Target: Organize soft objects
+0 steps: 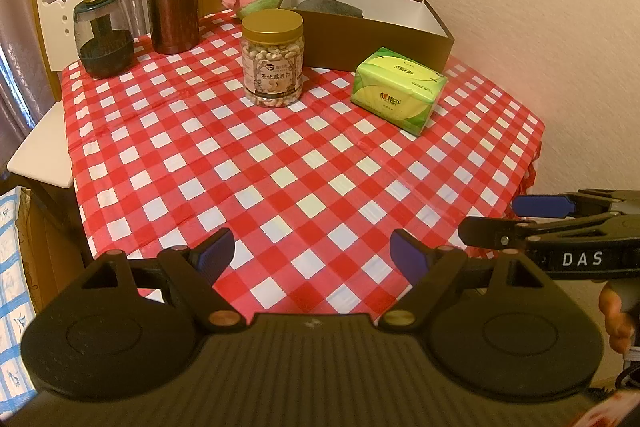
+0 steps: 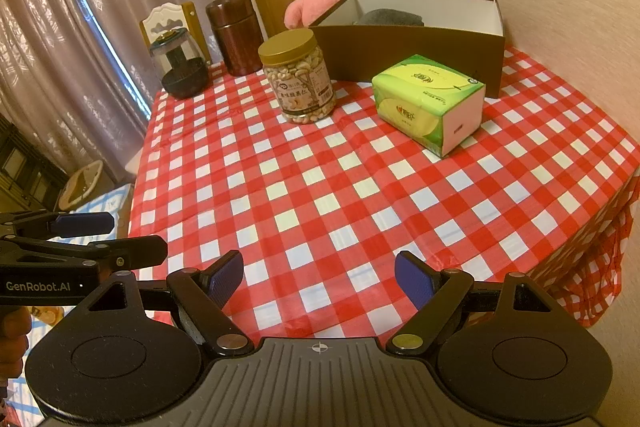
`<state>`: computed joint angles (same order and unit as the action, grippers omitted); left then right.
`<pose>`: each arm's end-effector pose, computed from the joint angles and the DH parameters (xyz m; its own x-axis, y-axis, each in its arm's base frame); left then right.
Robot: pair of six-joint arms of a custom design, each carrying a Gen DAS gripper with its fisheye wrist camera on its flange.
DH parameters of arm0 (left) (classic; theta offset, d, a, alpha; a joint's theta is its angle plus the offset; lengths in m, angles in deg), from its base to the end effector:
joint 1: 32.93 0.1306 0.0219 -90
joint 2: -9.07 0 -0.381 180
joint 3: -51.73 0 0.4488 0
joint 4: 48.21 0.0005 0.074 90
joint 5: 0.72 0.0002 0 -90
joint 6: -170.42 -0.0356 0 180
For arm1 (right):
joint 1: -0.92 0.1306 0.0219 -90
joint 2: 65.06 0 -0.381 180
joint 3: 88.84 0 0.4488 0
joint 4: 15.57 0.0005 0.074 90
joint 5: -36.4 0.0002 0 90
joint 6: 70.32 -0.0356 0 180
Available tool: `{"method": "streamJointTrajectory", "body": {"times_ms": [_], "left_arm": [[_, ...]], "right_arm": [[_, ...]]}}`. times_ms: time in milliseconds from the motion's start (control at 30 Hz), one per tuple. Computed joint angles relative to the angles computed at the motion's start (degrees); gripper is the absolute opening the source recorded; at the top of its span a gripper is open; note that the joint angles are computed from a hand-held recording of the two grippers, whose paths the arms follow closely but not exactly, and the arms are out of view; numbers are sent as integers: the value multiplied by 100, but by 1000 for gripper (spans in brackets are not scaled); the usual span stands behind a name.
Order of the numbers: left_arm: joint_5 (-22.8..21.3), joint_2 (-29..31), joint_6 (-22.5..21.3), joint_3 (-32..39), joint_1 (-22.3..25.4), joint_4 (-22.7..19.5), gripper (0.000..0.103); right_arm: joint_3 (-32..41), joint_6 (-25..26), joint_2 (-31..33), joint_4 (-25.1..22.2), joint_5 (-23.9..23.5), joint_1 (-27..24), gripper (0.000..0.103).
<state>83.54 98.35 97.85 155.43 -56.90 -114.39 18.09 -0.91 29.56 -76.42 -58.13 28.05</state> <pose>0.4758 -0.2082 0.5373 -0.7889 0.0246 -0.6141 0.1167 0.9870 -0.1105 0.5004 0.2590 0.5239 -0.8006 -0.0163 -0.5990 -0.2346 0.9284 0.2883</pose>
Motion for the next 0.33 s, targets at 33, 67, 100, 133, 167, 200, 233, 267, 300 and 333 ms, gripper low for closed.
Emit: {"method": "streamJointTrajectory", "body": {"times_ms": [33, 67, 100, 133, 167, 200, 233, 267, 300, 333], "left_arm": [[1, 1, 2, 1, -1, 0, 84], [-1, 2, 4, 0, -3, 1, 84], [-3, 3, 6, 0, -2, 1, 84], [-3, 3, 6, 0, -2, 1, 84], [-1, -1, 2, -6, 0, 8, 84], [6, -4, -8, -11, 2, 19, 84], [-6, 5, -7, -6, -15, 27, 84], [-18, 13, -4, 1, -30, 28, 84], [-17, 15, 3, 3, -32, 22, 84], [-21, 26, 12, 14, -45, 12, 84]], "right_arm": [[-4, 2, -3, 3, 2, -2, 83], [-4, 2, -3, 3, 2, -2, 83], [0, -3, 1, 1, 5, 2, 83], [-3, 2, -2, 2, 2, -1, 83], [-3, 2, -2, 2, 2, -1, 83], [-3, 1, -1, 6, 4, 2, 83], [-3, 0, -2, 2, 4, -1, 83], [-3, 0, -2, 2, 4, -1, 83], [2, -15, 4, 1, 8, 6, 83], [0, -14, 11, 7, -4, -5, 83]]}}
